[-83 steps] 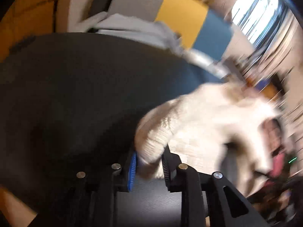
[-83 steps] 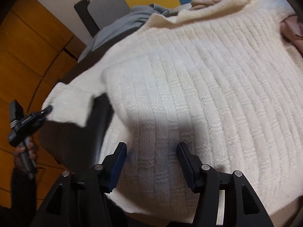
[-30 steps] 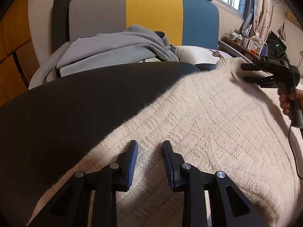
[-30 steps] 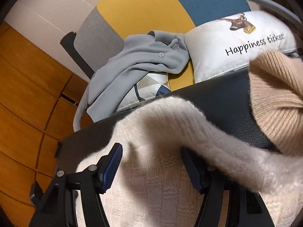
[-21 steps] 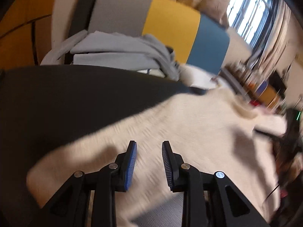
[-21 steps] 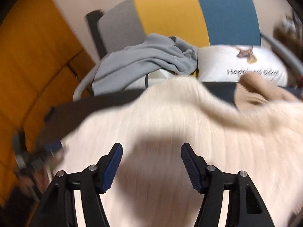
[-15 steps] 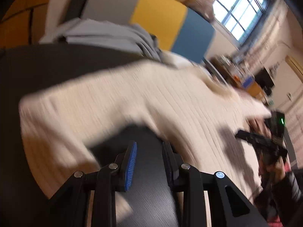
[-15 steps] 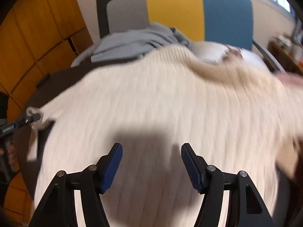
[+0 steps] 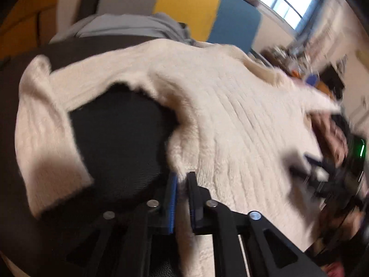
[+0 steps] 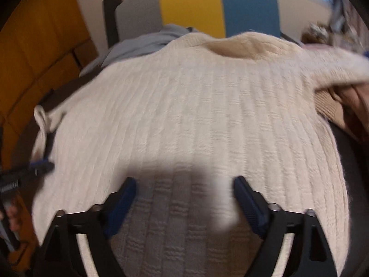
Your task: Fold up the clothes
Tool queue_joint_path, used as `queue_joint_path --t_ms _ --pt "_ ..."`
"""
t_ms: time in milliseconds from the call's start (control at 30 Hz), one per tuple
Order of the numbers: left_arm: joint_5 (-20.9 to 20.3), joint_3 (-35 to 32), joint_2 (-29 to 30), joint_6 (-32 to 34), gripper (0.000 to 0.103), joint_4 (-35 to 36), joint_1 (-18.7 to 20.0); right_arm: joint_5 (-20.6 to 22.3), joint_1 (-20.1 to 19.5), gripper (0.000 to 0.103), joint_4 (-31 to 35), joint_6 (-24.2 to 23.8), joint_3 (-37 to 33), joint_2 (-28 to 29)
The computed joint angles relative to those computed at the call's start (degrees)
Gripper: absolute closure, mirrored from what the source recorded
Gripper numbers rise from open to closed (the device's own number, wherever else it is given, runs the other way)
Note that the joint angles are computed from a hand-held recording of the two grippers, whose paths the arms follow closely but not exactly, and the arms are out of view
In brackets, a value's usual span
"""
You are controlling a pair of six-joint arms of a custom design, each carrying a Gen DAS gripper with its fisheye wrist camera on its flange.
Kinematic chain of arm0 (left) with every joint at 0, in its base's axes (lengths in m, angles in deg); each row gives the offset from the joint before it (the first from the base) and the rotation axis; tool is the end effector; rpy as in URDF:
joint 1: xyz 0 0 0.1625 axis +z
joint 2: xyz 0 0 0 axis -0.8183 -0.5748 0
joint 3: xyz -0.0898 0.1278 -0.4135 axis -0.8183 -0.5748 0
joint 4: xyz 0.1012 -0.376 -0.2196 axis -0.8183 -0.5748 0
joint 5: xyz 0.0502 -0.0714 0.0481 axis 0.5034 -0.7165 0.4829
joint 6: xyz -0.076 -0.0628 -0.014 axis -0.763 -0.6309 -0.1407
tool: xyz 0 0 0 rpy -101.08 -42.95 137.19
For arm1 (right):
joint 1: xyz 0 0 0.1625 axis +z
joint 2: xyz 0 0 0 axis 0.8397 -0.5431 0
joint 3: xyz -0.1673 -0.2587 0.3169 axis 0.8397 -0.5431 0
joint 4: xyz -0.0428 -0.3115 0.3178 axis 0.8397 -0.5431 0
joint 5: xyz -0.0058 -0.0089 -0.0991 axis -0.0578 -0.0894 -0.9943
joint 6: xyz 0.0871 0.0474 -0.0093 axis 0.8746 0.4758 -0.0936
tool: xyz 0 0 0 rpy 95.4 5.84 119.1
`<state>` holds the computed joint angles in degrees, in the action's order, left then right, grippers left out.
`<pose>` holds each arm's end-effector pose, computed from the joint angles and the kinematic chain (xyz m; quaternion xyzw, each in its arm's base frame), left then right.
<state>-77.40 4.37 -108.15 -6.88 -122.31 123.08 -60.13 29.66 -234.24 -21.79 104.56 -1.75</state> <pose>-0.1272 -0.7755 0.0779 0.2426 0.9404 -0.1649 0.1719 0.0427 -0.6783 0.1568 0.0561 -0.8854 0.3158 0.3363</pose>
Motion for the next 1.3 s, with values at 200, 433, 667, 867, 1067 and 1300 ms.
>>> queue_joint_path --t_ms 200,433,667,867,1067,1300 --pt "-0.4 2.2 -4.9 1.0 0.099 0.3 0.7 -2.4 1.7 0.003 6.8 1.9 0.2 -0.5" --pt "-2.2 -0.3 -5.9 -5.6 0.083 0.2 3.3 -4.0 2.2 0.002 7.0 1.5 1.3 -0.9" --pt "5.3 -9.0 -2.4 -8.3 0.049 -1.0 3.1 -4.2 2.3 0.000 2.4 0.3 1.7 0.5" --pt "18.2 -21.6 7.0 -5.0 0.046 11.4 0.9 -4.4 2.7 0.000 -0.8 -0.1 2.6 1.1" --pt "30.4 -25.2 12.5 1.4 0.089 11.2 1.0 -3.4 2.4 0.000 -2.4 -1.3 2.9 1.1" --pt "40.5 -32.2 13.0 10.2 0.091 0.9 3.2 -2.6 2.1 0.000 -3.3 -2.2 2.3 1.6"
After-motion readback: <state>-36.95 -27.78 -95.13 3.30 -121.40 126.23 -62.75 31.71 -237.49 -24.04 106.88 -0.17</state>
